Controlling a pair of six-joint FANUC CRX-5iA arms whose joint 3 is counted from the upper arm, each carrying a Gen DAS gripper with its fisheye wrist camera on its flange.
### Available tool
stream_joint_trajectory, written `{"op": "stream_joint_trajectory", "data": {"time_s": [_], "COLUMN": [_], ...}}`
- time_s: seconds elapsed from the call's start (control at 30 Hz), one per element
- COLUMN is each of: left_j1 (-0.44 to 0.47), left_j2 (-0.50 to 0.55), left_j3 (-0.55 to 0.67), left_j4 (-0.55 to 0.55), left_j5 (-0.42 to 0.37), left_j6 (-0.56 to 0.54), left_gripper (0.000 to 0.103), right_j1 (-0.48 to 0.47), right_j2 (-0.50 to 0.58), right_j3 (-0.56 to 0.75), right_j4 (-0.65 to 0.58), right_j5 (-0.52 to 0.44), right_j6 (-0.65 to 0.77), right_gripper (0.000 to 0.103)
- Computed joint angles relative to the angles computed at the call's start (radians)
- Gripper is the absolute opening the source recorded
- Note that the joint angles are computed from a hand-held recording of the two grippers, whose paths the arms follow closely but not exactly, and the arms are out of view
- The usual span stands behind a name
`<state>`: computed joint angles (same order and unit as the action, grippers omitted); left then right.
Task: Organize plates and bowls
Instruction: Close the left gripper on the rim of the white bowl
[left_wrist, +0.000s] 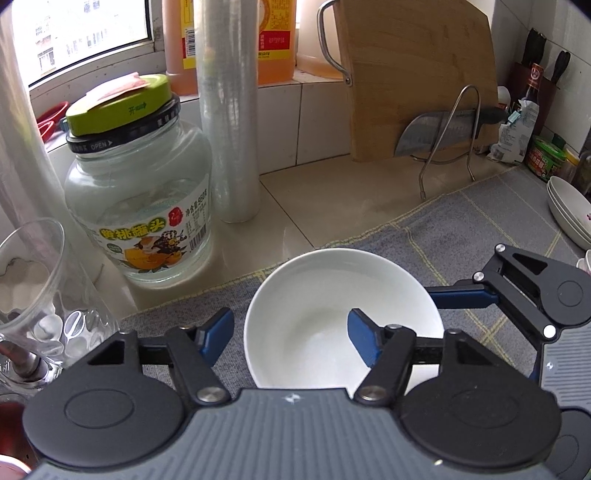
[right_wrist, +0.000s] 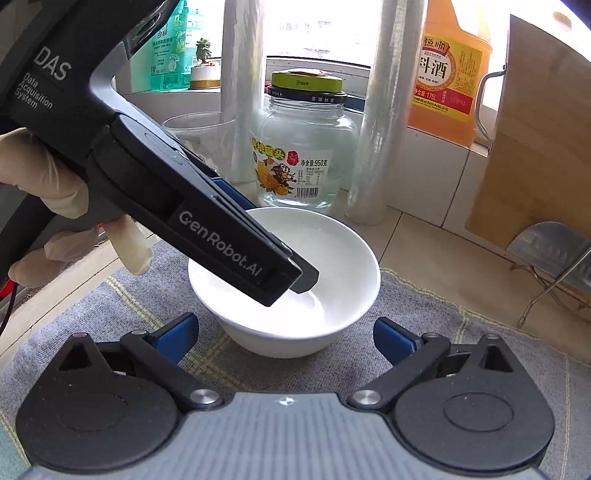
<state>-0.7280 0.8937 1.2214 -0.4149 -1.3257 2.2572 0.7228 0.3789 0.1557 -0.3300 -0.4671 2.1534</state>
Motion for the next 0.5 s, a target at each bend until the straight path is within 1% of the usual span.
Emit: {"op": "stream_joint_trajectory", "data": {"time_s": [0.13, 0.2, 0.3, 0.4, 0.5], "left_j1": [0.008, 0.01, 0.014, 0.016, 0.019], "left_j2": [-0.005, 0.0, 0.002, 0.001, 0.002], "left_j3": [-0.013, -0.005, -0.002, -0.002, 0.0], "left_j4": [0.021, 0.026, 0.034, 0.039, 0.05], "left_j5": [0.015, 0.013, 0.015, 0.02, 0.018], "left_j6": [-0.011, -0.022, -0.034, -0.043, -0.053], "left_gripper": [0.065, 0.062, 0.061, 0.056, 0.055], "right_j1": [-0.006, -0.003, -0.009, -0.01, -0.011], "right_j2": [0.004, 0.002, 0.004, 0.005, 0.005], "right_j3": [0.011, 0.005, 0.017, 0.022, 0.022], "right_j4": [-0.021, -0.013, -0.039, -0.043, -0.045], "right_j5": [-0.009, 0.004, -0.014, -0.019, -0.019], "right_j6": [0.02, 0.017, 0.047, 0.05, 0.052], "right_gripper": [0.097, 0.096, 0.09, 0.089, 0.089]}}
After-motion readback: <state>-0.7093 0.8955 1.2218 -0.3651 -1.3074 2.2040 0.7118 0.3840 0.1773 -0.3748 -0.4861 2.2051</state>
